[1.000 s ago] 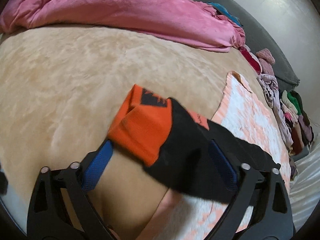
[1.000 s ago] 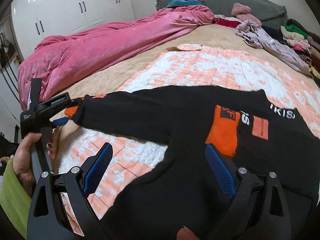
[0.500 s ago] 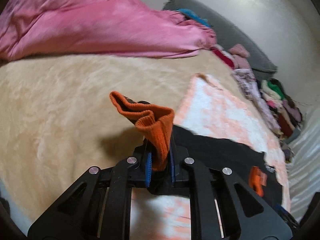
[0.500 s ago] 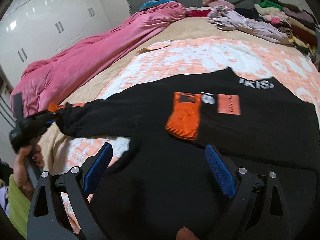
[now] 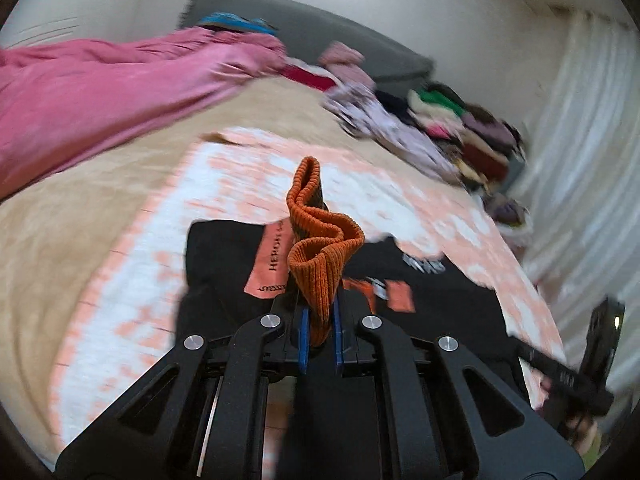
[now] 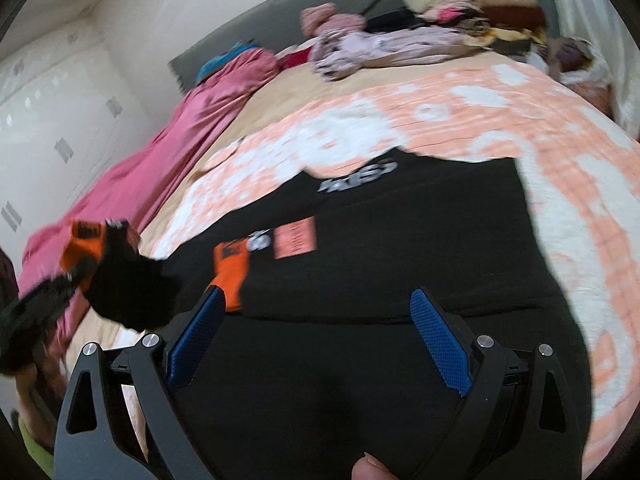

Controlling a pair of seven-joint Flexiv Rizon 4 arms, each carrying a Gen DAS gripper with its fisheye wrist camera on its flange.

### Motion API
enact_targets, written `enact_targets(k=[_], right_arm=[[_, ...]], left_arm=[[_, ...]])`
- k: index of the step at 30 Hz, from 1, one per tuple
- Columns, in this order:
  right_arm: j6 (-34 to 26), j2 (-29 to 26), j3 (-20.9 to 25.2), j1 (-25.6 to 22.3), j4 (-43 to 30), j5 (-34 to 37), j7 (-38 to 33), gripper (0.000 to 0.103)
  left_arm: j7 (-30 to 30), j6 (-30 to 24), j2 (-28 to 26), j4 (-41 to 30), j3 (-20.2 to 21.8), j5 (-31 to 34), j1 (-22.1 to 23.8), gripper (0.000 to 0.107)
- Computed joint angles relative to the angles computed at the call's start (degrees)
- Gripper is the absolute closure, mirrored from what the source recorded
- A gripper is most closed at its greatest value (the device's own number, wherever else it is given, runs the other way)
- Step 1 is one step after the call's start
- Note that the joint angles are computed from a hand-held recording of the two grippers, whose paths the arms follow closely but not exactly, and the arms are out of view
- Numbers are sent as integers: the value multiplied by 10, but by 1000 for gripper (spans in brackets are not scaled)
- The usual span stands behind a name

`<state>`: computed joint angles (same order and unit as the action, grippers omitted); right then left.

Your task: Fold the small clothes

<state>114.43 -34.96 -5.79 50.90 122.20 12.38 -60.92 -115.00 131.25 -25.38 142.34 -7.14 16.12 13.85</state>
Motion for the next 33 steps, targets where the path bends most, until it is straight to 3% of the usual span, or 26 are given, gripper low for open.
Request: enact_targets(k=[4, 11, 15, 17, 22, 24, 28, 30, 33], right_arm=[[11, 7, -34, 11, 21, 36, 0, 10], [28, 6, 13, -58, 35, 30, 13, 10], [27, 1, 34, -81, 35, 14, 19, 10], [25, -1, 42, -89, 32, 4, 21, 10], [19, -6, 54, -91, 26, -16, 26, 10], [17, -8, 69, -102, 22, -34, 28, 10], [9, -19, 107, -122, 7, -83, 30, 10], [-5, -25, 115, -122, -3, -102, 33, 10], [-24, -33, 114, -110, -17, -121, 37, 10]], left_arm=[[20, -31, -30, -28, -17, -11, -35, 104], [87, -88, -79, -79, -20, -72, -118, 102], [115, -116, -104, -93, -47, -68, -109, 90], [126, -126, -111, -90, -64, -58, -95, 79], [138, -107, -107, -64, -95, -29, -62, 67], [140, -95, -96, -51, -84, -33, -73, 64], [151, -69, -64, -23, -16, -84, -128, 50], [158, -60, -56, -13, 12, -112, -151, 49], [157, -56, -49, -1, 22, -126, -143, 43]])
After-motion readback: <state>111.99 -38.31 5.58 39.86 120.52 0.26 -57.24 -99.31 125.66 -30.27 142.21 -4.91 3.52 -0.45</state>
